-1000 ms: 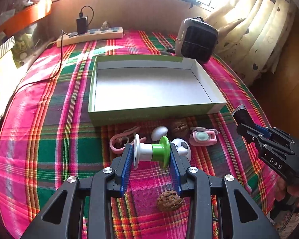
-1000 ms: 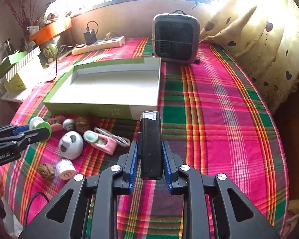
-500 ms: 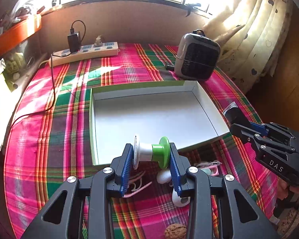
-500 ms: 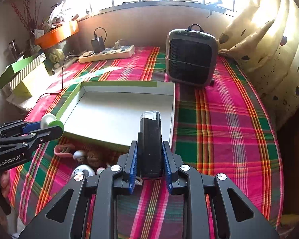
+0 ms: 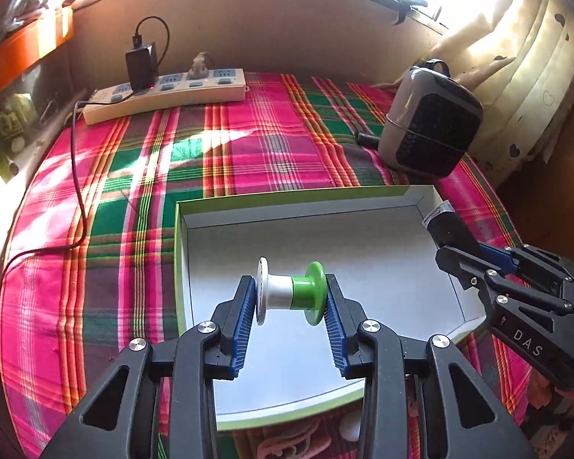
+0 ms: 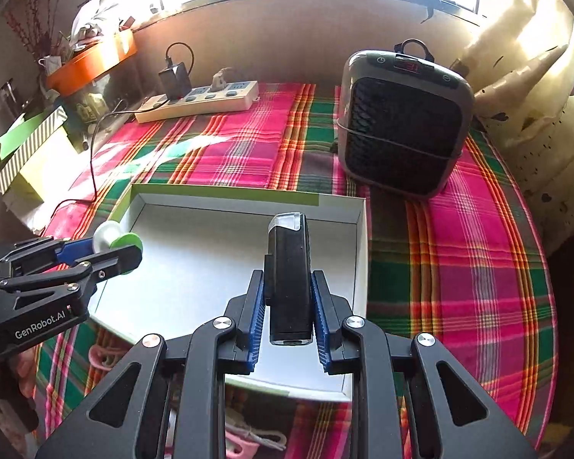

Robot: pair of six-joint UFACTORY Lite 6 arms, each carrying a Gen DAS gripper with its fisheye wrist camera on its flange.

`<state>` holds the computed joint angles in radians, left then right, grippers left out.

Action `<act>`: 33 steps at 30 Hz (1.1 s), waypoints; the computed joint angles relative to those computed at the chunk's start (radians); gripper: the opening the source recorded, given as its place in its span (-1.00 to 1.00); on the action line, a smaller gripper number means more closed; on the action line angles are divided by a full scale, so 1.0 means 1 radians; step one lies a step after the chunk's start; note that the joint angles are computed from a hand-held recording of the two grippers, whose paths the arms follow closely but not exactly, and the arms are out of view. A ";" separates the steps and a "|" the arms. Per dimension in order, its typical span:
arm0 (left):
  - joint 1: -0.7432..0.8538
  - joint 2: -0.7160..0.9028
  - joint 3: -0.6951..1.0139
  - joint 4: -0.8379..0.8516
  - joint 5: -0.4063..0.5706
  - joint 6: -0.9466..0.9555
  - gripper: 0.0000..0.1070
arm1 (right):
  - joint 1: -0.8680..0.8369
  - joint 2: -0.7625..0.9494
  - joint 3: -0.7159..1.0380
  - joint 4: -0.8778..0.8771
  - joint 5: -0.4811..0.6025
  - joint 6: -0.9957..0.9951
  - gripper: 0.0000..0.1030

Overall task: Organize objects
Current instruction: 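Carry spool and stapler into the box and open both tools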

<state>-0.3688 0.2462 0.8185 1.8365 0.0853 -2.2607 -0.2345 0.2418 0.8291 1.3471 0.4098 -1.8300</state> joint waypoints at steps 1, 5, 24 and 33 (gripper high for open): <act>0.007 0.018 0.015 0.002 0.002 0.001 -0.38 | 0.021 0.029 0.021 0.013 -0.020 -0.002 -0.53; 0.028 0.082 0.069 0.028 -0.004 -0.008 -0.38 | 0.063 0.124 0.088 0.038 -0.064 0.007 -0.53; 0.039 0.233 0.173 -0.012 0.034 0.045 -0.38 | 0.128 0.258 0.178 0.197 -0.147 -0.124 -0.53; 0.019 0.247 0.183 -0.051 0.067 0.083 -0.38 | 0.131 0.276 0.193 0.246 -0.147 -0.160 -0.53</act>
